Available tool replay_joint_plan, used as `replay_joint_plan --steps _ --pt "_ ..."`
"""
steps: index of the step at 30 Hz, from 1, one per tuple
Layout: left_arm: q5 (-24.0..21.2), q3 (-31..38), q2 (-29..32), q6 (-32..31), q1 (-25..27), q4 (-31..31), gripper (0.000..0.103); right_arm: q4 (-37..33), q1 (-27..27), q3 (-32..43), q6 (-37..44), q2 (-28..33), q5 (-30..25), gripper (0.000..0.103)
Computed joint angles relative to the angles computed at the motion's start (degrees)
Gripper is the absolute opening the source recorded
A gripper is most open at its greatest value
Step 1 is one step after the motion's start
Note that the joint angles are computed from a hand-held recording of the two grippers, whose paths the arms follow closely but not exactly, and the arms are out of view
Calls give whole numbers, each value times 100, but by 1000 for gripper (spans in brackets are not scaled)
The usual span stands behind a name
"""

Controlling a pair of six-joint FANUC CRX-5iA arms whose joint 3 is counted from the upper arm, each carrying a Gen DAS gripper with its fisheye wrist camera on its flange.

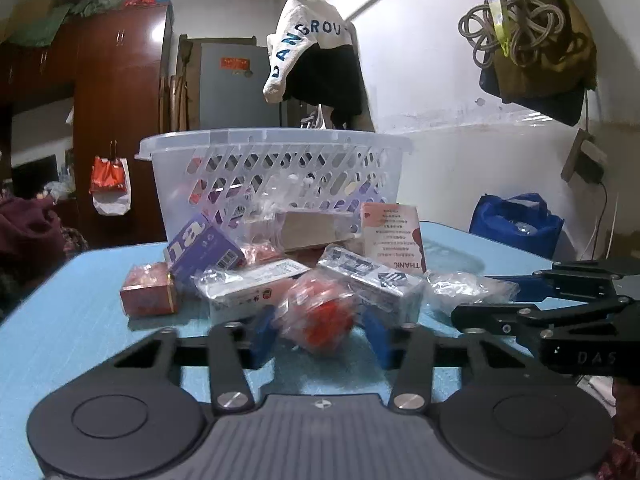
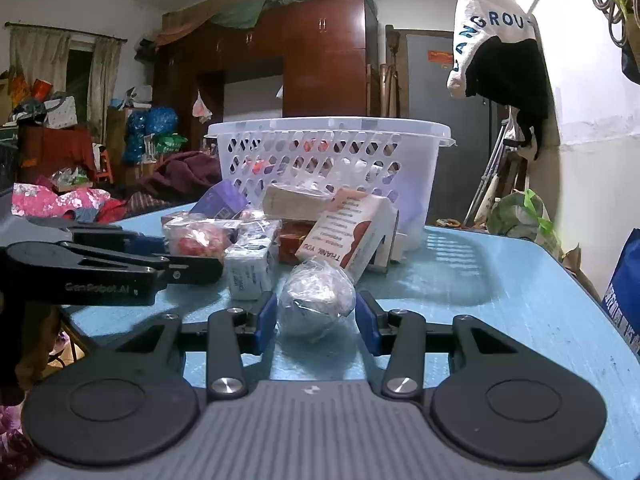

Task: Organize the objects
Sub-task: 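Grasp the bagged red item with the left tool while the right tool grasps a clear bag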

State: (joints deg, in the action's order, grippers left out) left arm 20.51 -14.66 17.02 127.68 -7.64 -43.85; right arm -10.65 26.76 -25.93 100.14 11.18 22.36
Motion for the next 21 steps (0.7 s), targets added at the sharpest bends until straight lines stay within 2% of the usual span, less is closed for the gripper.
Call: replay_joint_plan --steps 2,5,10,17,21 --pt "153 -8 27 192 53 -93 44 -101 12 20 102 -8 -15 47" --pt "473 -195 46 -172 162 247 44 -195 24 15 168 -32 -9 47" --pt "1006 -464 -5 -470 306 465 44 -413 29 37 349 -82 -35 47" --pt "1059 -470 -18 -377 358 384 44 -849 62 127 750 -143 -72 47" --pt "1145 -484 -36 -238 412 309 44 -855 76 90 720 -188 -9 47"
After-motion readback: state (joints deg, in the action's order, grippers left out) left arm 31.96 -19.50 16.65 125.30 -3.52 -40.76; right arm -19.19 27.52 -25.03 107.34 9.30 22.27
